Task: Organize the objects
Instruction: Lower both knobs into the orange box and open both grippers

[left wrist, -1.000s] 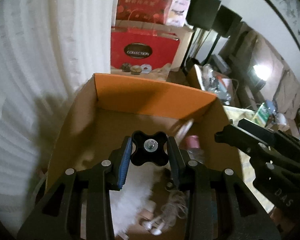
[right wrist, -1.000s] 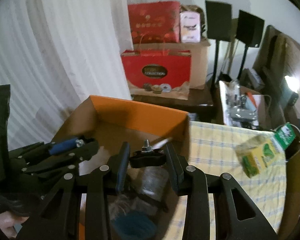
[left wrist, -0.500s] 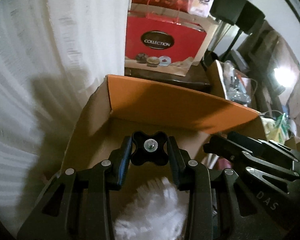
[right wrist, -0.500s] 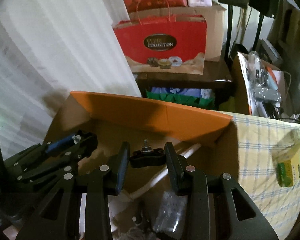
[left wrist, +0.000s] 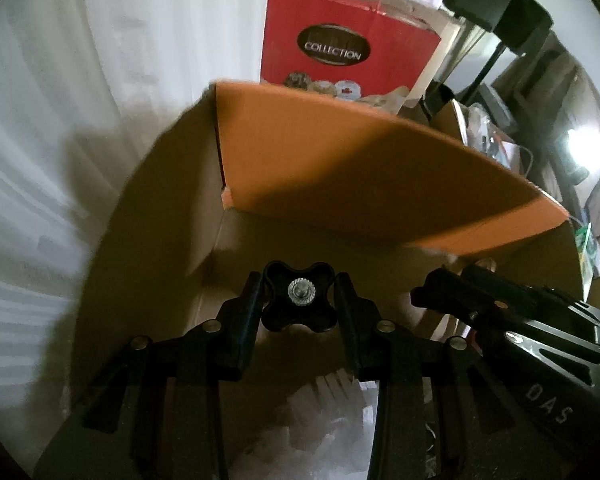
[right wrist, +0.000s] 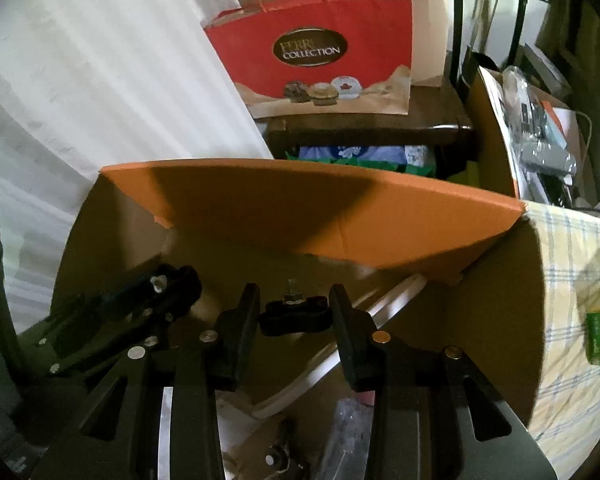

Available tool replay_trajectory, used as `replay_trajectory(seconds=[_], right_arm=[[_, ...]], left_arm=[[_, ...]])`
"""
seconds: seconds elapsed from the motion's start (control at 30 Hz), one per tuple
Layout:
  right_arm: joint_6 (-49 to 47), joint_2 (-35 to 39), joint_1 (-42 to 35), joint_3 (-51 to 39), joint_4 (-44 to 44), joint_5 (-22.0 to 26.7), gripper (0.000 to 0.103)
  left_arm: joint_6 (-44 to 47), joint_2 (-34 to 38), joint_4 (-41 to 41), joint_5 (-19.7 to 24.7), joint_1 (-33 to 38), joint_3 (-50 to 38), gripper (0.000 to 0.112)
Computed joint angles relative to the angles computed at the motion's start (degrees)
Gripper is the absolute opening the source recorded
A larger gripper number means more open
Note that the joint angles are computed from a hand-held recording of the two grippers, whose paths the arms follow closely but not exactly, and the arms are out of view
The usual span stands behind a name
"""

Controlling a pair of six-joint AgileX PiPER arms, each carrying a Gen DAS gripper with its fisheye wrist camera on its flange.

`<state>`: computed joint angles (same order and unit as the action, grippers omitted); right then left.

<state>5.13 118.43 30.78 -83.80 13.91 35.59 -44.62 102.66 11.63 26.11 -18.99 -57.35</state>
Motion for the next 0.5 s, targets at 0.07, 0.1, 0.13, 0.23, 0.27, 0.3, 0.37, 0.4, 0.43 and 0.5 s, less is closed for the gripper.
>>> replay_trajectory(seconds=[0.07,0.1,0.13,0.23,0.27,0.3,0.37,0.4,0.43,0.5], right_arm=[[-1.0,0.6,-0.4,-0.4,1.4,0.4,0.036],[-1.2,0.8,-0.6,-0.7,1.6,0.6,0.036],[-1.0,0.9,-0.6,-0.8,1.5,0.7,0.037],[0.3,-0.1,-0.4,-0.1,0.0,0.1,0.040],[0.7,-0.6,-0.3,0.0,-0.8,0.0,0.041],[1.2,-1.1,-0.2,0.4,-1.5,-0.2,0.041],[1.3,-2.3,-0.2,1.2,-2.2,-0.4,0.041],[1.0,-3.1,-0.4,1.8,-2.1,-0.6,0.041],[0.9,-4.0,-0.5,2.6,-2.3,-1.0,0.042],[0.5,-6.0,-0.9,4.3,-2.4,-1.8,0.045]], left_arm=[[-0.3,-0.1,-0.3,-0.9,0.2,0.4,0.033],[0.3,-0.1,-1.2,-1.2,0.4,0.5,0.034],[0.9,-0.1,-1.9,-1.2,0.5,0.4,0.035],[1.1,-1.0,-2.2,-1.0,0.4,0.4,0.040],[1.1,-1.4,-2.2,-0.8,0.3,0.4,0.043],[0.6,-2.0,-1.8,-0.4,0.0,0.4,0.044],[-0.4,-3.4,-1.0,0.4,-0.4,0.6,0.050],[-0.7,-4.6,-0.7,0.3,-0.5,1.2,0.051],[-1.0,-5.4,-0.5,0.3,-0.6,1.5,0.055],[-3.3,-7.2,1.8,1.4,-1.5,1.9,0.061]])
